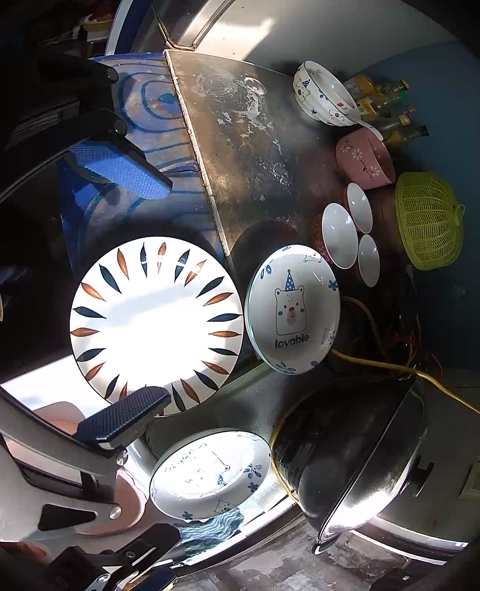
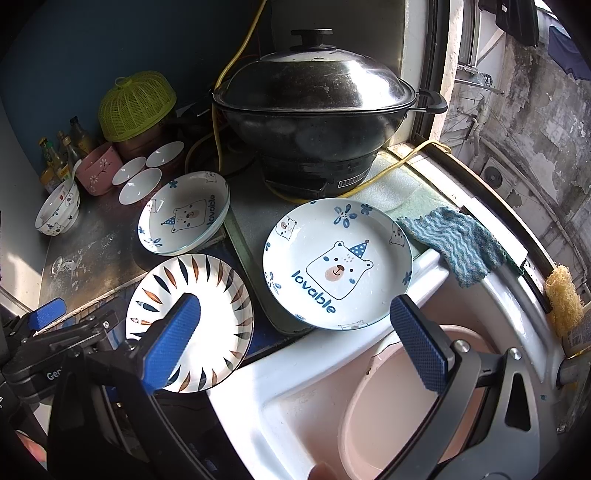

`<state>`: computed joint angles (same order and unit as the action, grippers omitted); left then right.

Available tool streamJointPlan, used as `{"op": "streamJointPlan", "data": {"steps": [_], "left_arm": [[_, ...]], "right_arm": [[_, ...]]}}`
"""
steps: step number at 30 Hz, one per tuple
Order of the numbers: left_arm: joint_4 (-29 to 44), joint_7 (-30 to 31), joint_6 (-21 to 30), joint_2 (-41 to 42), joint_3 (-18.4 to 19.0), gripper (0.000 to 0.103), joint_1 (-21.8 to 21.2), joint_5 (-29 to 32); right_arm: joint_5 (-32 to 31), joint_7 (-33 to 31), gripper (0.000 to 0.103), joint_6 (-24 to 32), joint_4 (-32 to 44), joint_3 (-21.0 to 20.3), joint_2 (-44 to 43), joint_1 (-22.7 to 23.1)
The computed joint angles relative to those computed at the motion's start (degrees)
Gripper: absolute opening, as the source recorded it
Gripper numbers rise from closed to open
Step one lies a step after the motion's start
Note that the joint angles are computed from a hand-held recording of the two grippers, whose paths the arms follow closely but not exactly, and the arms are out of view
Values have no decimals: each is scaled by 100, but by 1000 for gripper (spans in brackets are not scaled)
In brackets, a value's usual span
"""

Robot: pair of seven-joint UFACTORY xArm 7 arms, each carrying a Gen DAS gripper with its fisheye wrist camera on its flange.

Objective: Organize plates and bowls
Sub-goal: 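Move both grippers toward the white leaf-pattern plate on the blue mat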

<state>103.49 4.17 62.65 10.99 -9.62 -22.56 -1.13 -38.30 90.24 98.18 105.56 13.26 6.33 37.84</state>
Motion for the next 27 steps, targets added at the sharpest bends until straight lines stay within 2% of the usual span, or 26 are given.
{"op": "streamJointPlan", "data": {"steps": [27], "left_arm": [[7, 3, -23, 12, 14, 102, 15, 2]], "right_arm": [[93, 54, 103, -8, -186, 22, -107, -76]]}}
